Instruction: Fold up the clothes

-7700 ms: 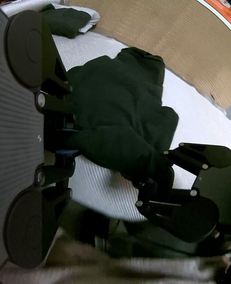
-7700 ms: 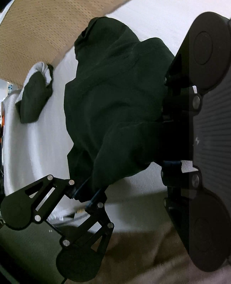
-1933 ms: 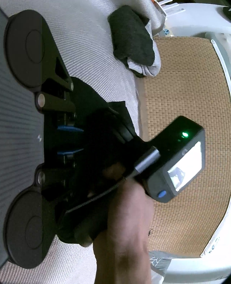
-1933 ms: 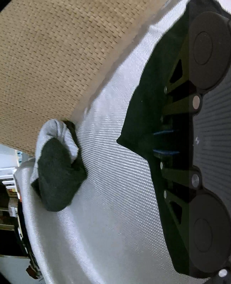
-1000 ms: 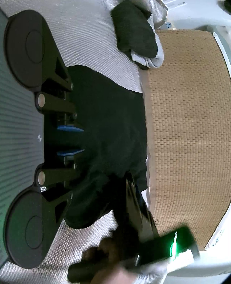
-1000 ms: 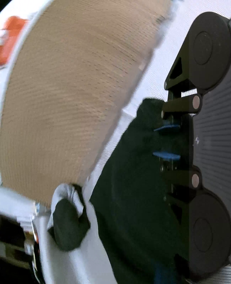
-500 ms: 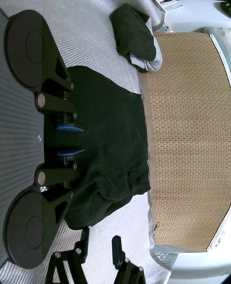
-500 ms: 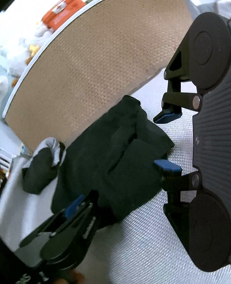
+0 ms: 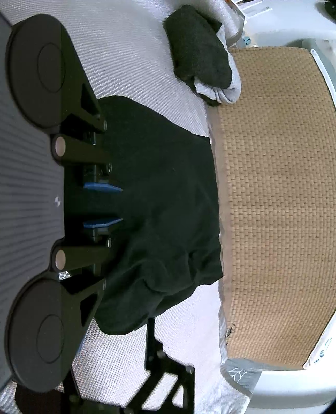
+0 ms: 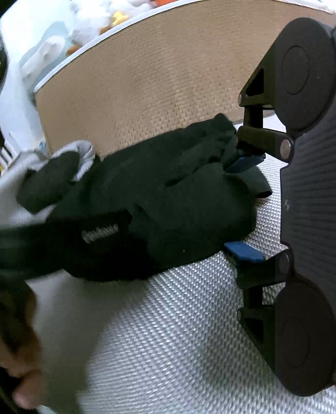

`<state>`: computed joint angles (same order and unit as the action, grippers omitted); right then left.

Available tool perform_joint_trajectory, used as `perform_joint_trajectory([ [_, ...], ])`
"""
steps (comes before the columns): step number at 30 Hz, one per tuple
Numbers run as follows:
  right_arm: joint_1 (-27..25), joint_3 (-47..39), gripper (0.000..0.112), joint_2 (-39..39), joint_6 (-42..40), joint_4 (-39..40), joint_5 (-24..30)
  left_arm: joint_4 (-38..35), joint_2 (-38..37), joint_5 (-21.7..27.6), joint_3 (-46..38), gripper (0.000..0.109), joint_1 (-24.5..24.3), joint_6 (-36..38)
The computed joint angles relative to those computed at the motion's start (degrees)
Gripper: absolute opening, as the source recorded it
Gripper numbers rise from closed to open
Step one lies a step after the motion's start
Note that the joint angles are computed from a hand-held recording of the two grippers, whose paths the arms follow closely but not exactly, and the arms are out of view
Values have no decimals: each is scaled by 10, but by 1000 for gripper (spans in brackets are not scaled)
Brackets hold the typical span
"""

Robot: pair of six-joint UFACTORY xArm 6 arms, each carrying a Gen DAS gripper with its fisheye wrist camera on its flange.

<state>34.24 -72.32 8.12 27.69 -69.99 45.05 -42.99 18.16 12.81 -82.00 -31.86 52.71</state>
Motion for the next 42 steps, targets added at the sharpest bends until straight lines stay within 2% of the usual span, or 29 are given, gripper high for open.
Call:
perform_joint_trajectory([
  [2,-4,-8,62,10,-3,-19,-4,-8,1,4,-3,25,1,9],
  [6,-14,-15,78,15,-4,-32,-11,-13,2,14,-8,25,4,16],
  [8,-19,-15,79,15,-8,-42,-20,-14,3,20,-12,26,5,17],
  [11,-23,-5,79,13,19,-106,-26,-16,5,30,-18,26,8,18],
  [14,-19,-5,72,19,17,-122,-25,-4,10,55,-33,26,15,4],
  [15,-21,-3,61,17,0,-109,-37,-1,13,67,-41,26,18,0],
  [16,-23,-2,58,16,-17,-95,-49,2,16,78,-48,26,21,-4],
  [22,-23,-18,59,26,-35,-75,-46,2,18,105,-61,26,28,-9],
  [26,-23,-31,67,39,-28,-108,-38,6,18,107,-62,26,28,-15],
  [28,-24,-36,79,46,-21,-130,-35,7,19,109,-63,26,29,-17],
  [31,-37,-49,91,53,-16,-139,-47,10,21,122,-71,26,32,-20],
  [34,-55,-66,93,69,-16,-172,-71,9,26,139,-82,26,36,-17],
  [38,-67,-75,93,81,12,-228,-88,13,39,180,-112,26,47,-30],
  [39,-70,-72,88,75,2,-204,-96,12,43,194,-122,26,51,-32],
  [40,-72,-69,76,69,-13,-175,-103,9,47,210,-133,26,55,-31],
  [42,-73,-58,73,56,-39,-141,-113,4,52,242,-152,27,65,-20],
])
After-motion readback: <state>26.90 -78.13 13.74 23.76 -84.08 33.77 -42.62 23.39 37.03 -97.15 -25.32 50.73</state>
